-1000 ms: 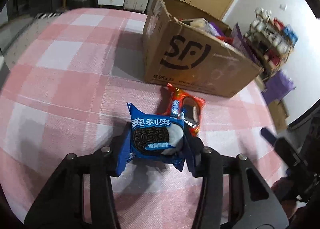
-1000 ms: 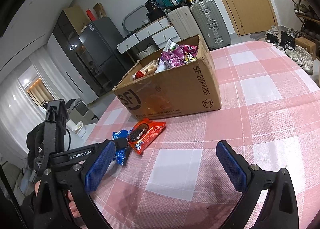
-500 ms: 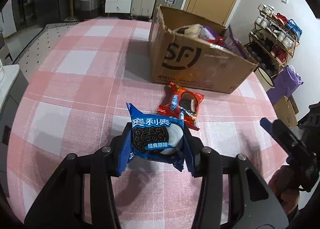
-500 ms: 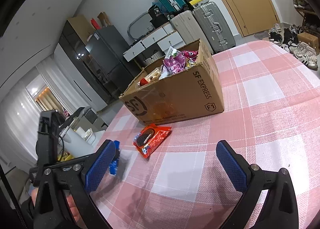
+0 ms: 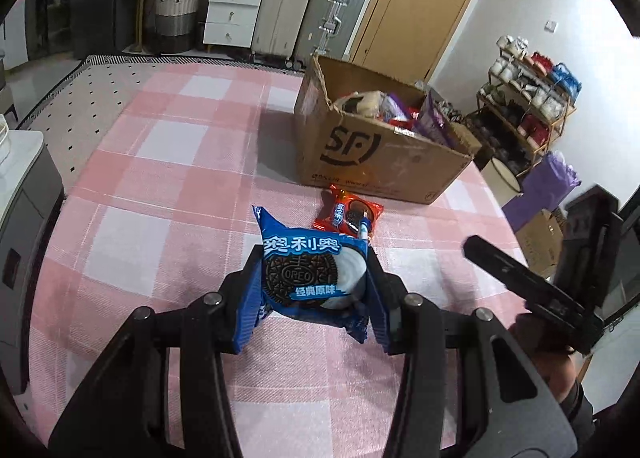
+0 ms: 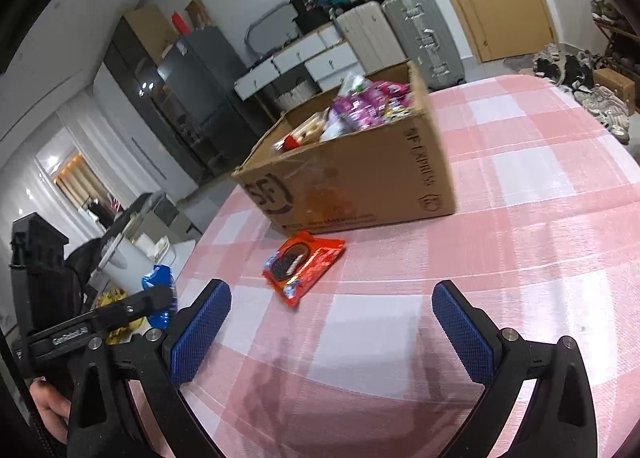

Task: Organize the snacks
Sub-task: 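Grasp the red Oreo pack with the right gripper while the left gripper holds the blue pack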

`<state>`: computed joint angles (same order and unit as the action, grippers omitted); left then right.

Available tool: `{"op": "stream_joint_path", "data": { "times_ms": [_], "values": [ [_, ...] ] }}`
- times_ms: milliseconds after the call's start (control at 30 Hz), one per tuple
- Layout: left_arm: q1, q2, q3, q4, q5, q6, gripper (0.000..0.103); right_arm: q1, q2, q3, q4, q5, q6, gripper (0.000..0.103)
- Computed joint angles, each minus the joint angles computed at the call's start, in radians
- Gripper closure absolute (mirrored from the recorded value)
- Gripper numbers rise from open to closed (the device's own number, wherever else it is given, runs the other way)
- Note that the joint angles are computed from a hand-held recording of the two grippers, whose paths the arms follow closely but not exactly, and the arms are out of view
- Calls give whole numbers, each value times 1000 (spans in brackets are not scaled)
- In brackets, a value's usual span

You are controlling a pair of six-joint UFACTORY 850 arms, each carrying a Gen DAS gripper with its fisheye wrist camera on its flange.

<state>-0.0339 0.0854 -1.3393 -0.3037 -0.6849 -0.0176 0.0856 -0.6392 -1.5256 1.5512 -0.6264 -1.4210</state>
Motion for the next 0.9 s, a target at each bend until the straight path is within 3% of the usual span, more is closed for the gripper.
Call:
{"op": "stream_joint_path", "data": {
  "times_ms": [167,533,600,667,833,900],
  "values": [
    [36,38,33,-80,-2,97,60,40,-65,-124,-227,16,219,1],
    [122,52,71,-228,-32,241,59,118,-237,-400,-538,-2,549,3],
    [136,49,77,-254,-37,261,59,137,-264,-449,-630,12,636,16],
    [148,44,78,-269,-38,272,59,150,-293,-494,-705,5,698,18],
    [171,37,81,-300,-42,300,59,186,-289,-485,-838,108,764,23],
    [176,37,86,-314,-44,309,59,202,-277,-465,-928,164,812,39]
  ]
}}
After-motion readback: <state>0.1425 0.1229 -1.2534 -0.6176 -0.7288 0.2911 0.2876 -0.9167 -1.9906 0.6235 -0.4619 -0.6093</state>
